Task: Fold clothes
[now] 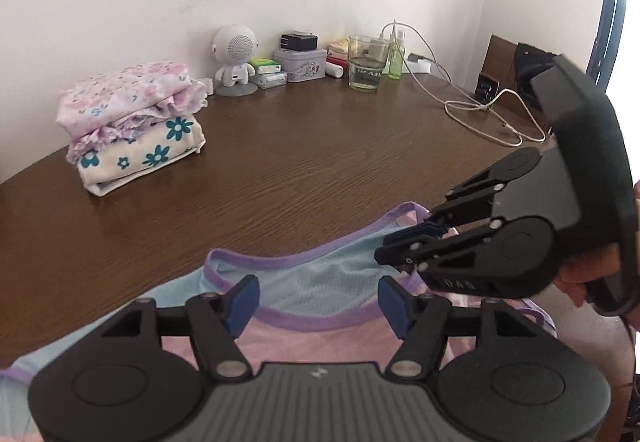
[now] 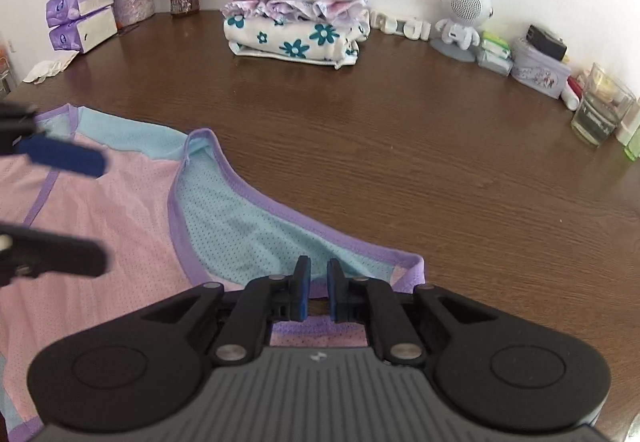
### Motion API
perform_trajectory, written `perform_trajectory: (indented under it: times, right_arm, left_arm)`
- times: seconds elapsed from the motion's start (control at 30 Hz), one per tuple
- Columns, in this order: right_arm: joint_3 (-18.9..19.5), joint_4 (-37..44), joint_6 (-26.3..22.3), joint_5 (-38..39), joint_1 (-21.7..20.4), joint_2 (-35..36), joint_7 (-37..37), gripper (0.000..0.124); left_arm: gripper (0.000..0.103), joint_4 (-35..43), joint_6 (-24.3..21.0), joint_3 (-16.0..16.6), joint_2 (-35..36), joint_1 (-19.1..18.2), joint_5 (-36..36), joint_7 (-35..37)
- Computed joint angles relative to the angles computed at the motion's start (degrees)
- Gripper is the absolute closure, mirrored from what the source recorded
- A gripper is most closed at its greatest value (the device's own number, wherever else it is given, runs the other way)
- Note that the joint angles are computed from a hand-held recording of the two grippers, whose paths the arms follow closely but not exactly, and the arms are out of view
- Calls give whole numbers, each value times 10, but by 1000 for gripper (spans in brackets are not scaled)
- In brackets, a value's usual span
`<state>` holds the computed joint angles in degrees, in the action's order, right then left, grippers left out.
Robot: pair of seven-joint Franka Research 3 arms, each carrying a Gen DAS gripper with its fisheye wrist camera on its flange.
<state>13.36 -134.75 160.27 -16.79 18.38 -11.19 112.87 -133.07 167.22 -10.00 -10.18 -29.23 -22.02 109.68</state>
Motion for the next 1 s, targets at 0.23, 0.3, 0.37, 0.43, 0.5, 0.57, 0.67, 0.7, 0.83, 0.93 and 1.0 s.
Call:
perform_trajectory:
  times: [0.23,0.3,0.37,0.43,0.5,0.57,0.67,0.7,0.83,0.93,1.0]
  right_arm:
    - [5,5,-38,-26,-7,-9,-10,116]
    - [8,1,-38,-45,-13,-12,8,116]
    - [-3,-13,-11,-20,-7,-21,5,116]
    - [-10,-31,21,11,-2,-33,-1,111]
    - [-9,-51,48,38,-3,-50,3,96]
    - [-12,-73,72,77,4,-70,-4,95]
    - [-18,-89,71,139,25,-86,-38,95]
    - [-7,-90,67,142,18,-87,-37,95]
    - [82,-79,55,53,-63,-76,50,100]
    - [79,-77,59,34,-50,-63,55,111]
    - [99,-74,53,-12,-62,-61,75,111]
  left_arm:
    - [69,61,-15,-36,85,34,-7,10]
    - [69,57,4,-47,89,42,-27,34]
    - [69,55,8,-53,89,47,-48,54]
    - [67,53,16,-58,89,48,-68,77]
    - [67,49,27,-61,89,48,-90,101]
    - [65,43,41,-63,88,45,-117,132]
    - [60,37,58,-65,87,37,-166,186]
    - [60,35,63,-66,87,35,-174,195]
    - [59,31,82,-66,87,26,-222,244]
    - [59,35,84,-65,87,20,-284,302]
    - [59,40,82,-66,88,20,-322,333]
